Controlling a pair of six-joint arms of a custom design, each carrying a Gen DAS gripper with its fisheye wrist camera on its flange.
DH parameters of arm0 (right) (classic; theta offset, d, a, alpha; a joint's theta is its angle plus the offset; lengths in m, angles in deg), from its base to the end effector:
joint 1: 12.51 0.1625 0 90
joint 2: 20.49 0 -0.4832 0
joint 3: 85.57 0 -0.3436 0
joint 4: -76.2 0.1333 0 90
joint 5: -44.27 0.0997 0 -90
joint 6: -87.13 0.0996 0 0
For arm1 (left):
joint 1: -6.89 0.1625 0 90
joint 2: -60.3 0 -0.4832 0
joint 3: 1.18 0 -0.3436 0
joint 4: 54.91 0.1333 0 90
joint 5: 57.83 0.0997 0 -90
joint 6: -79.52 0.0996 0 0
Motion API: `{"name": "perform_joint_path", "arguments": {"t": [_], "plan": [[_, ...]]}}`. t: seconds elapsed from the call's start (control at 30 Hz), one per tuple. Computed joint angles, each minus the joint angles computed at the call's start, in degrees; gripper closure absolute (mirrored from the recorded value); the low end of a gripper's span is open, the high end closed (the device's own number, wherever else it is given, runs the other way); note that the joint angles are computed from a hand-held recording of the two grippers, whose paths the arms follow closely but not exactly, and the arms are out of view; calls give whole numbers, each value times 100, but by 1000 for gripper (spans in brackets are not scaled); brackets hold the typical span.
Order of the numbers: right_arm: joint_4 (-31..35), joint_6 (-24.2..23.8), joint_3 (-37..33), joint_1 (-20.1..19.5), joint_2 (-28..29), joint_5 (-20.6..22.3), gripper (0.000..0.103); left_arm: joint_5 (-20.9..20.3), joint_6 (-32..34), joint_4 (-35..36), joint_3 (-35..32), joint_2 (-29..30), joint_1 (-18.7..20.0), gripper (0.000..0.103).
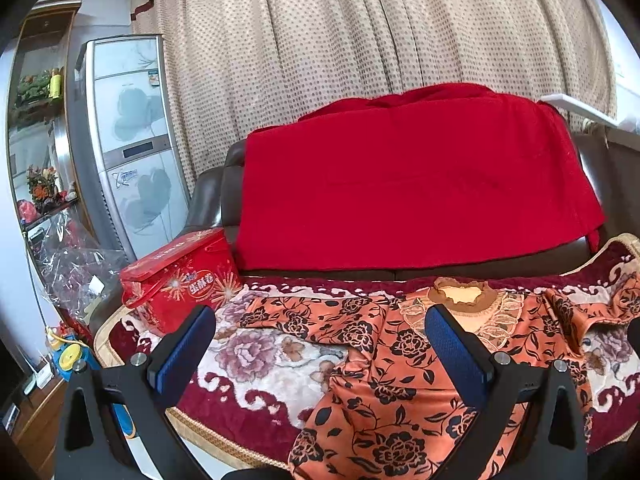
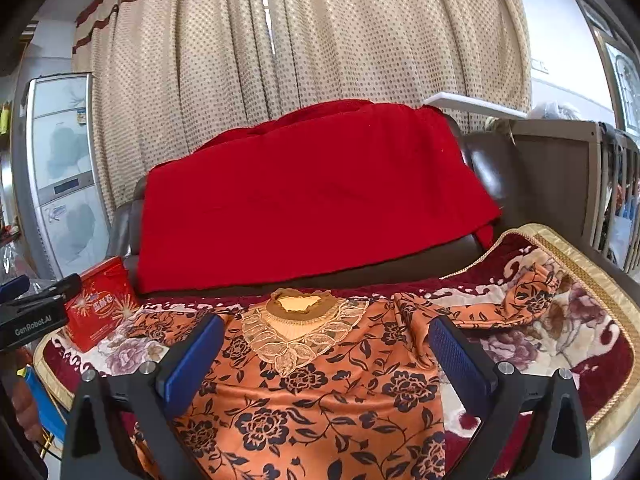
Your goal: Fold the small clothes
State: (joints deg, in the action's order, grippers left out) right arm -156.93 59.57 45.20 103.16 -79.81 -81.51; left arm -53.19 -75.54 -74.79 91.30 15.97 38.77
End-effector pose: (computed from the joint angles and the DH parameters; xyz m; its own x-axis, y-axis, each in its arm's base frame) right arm 0.2686 -0.3856 0.3216 -0.7984 0.0009 0.6022 -0.5703 0.3200 -0.7566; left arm -0.3313 -0.4799 0.1526 -0.5451 -0.2526 -0.7994 0.6970 0.3933 -0.5995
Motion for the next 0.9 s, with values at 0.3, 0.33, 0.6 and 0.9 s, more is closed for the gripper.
{"name": "perform_joint_path", "arguments": {"t": [0.3, 0.33, 0.6, 0.9], "plan": [[395, 698, -105, -1371, -331, 1105, 0, 808, -694, 1593, -1596, 973, 806, 0], [375, 735, -136, -1559, -375, 1277, 0, 1042, -1124, 2193, -1983, 1175, 951, 0], [1932, 2225, -746, -3680, -1250, 2267, 0, 2271, -3070, 6078, -5768, 3181, 2119, 0], [3809, 3958, -2483, -4495, -902, 2556, 42, 1648, -3445, 6670, -6251, 3591, 2269, 0]]}}
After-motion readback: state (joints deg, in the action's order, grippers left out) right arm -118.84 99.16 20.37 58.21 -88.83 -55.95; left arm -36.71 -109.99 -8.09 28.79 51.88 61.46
